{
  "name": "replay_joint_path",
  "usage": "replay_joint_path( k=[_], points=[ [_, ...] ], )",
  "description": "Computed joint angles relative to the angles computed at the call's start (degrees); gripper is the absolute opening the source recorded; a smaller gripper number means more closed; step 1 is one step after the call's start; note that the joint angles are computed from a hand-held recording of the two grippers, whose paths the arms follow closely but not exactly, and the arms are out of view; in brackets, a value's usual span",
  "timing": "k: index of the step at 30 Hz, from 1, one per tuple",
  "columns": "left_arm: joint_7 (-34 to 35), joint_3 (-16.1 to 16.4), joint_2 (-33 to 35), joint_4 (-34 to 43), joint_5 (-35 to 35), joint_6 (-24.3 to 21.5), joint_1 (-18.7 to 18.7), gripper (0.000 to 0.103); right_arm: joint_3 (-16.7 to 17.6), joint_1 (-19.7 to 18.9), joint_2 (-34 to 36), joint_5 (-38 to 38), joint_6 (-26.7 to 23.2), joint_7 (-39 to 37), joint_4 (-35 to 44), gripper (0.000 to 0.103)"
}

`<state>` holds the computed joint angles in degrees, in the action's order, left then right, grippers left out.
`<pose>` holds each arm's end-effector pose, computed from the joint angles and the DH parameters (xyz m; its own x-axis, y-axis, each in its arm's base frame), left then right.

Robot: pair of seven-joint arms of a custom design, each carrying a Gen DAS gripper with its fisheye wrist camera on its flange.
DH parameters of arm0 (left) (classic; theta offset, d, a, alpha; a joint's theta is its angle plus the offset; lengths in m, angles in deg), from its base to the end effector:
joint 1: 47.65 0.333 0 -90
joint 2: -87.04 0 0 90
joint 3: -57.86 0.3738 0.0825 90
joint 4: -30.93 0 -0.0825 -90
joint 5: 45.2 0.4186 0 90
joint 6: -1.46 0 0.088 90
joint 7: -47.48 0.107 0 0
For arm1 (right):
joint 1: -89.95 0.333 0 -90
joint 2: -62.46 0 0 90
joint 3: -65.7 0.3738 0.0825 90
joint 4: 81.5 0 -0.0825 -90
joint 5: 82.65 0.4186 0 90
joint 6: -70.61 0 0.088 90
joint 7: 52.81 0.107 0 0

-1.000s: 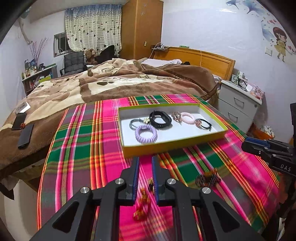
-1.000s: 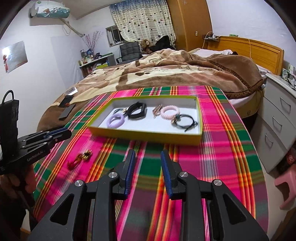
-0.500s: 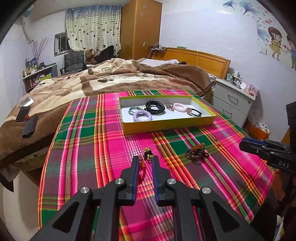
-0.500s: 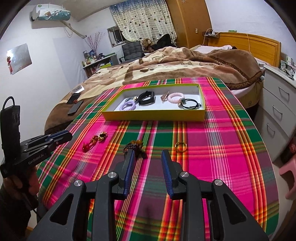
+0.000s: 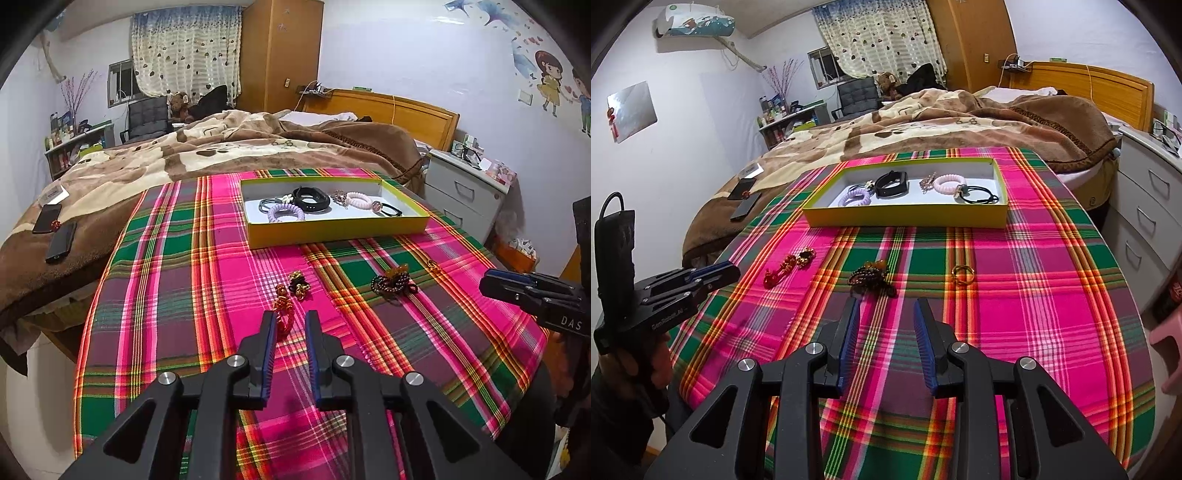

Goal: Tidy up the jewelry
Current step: 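Move both open tools back toward the remaining jewelry, then grasp the red beaded tassel charm with the left tool while the right tool grasps the amber beaded bracelet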

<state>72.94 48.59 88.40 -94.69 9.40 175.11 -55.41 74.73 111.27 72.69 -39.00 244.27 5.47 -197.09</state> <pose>0.5505 -0.2324 0.4844 -0.1133 -0.9904 0.0791 -0.6538 0.0144 -0.7566 0.5997 0.2838 0.4845 0.4235 -0.8760 -0.2308 -0.6699 -0.1313 -0.7308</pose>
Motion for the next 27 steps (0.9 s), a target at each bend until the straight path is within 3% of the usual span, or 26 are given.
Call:
replay_joint_path(
  k=[14,20,27],
  points=[
    [8.9,0.0,3.4,1.8,-8.2,-1.2,0.1,0.022,-1.0,1.2,3.8,-5.0,-2.5,3.6,4.2,0.032],
    [23.3,-3.2,5.8,3.2,-23.0,-1.9,1.9,0.029,-2.2,2.3,6.8,-8.9,-4.4,6.7,7.7,0.032],
    [28.9,-3.6,8.4,6.2,-29.4,-5.5,1.6,0.03,-2.8,2.7,9.4,-11.6,-6.1,8.7,10.9,0.032]
  ],
)
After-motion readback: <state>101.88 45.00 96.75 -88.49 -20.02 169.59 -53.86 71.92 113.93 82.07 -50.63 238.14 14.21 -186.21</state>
